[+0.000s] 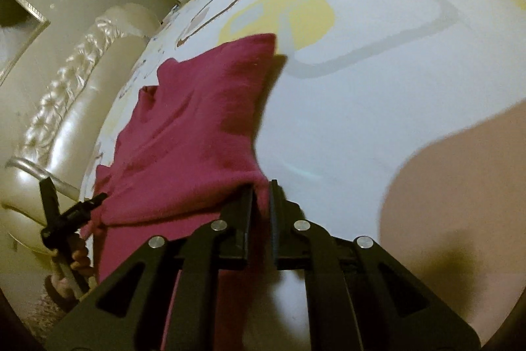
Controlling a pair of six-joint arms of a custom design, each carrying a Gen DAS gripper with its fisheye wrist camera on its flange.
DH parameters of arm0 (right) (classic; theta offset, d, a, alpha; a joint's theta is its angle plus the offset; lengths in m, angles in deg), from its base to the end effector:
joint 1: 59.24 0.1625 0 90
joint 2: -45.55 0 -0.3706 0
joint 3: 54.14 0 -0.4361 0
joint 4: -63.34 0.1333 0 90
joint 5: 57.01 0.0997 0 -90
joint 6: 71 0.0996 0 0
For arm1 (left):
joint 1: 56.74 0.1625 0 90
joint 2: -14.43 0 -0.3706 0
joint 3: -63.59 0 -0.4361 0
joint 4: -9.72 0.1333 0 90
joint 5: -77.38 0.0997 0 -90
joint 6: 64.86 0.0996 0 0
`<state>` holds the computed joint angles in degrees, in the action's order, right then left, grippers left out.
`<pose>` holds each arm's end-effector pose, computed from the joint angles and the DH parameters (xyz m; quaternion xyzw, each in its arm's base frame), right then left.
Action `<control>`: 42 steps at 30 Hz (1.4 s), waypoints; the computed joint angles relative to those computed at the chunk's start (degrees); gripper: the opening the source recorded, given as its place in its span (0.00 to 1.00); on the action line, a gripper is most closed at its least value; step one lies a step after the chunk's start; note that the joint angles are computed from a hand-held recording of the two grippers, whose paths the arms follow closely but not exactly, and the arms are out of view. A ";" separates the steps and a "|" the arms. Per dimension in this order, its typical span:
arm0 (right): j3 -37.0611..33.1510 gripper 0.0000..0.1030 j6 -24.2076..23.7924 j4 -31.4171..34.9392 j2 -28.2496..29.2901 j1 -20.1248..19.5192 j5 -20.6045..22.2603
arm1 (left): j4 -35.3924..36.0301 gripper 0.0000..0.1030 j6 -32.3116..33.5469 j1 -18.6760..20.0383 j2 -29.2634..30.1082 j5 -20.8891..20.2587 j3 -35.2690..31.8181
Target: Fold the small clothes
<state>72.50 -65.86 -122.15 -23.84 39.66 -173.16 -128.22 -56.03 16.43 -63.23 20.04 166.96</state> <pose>0.1657 -0.4802 0.1341 -0.0439 -0.9223 0.3428 0.1732 0.0064 -0.6248 0.2955 0.1563 0.9302 -0.2038 0.2623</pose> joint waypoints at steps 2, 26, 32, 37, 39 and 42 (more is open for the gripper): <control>1.20 0.07 0.81 0.23 -1.52 -0.67 1.27 | -0.46 0.76 0.82 0.02 0.04 -0.01 0.14; -18.45 0.08 7.32 15.42 5.23 -6.47 12.33 | -2.82 0.76 0.36 0.30 -0.15 -2.54 0.66; -19.51 0.06 4.22 15.83 5.89 -5.88 7.79 | -6.12 0.76 2.81 -1.03 -0.86 1.75 3.87; -16.47 0.16 5.59 14.26 3.88 -7.19 13.07 | -7.88 0.76 4.77 -1.46 -0.91 3.42 4.90; -14.09 0.35 5.92 13.76 2.09 -7.39 15.83 | -5.78 0.76 3.00 -0.92 -1.09 1.77 3.77; -9.50 0.45 6.06 14.38 -1.38 -7.59 19.96 | -2.09 0.76 -0.88 0.46 -1.24 -2.50 1.38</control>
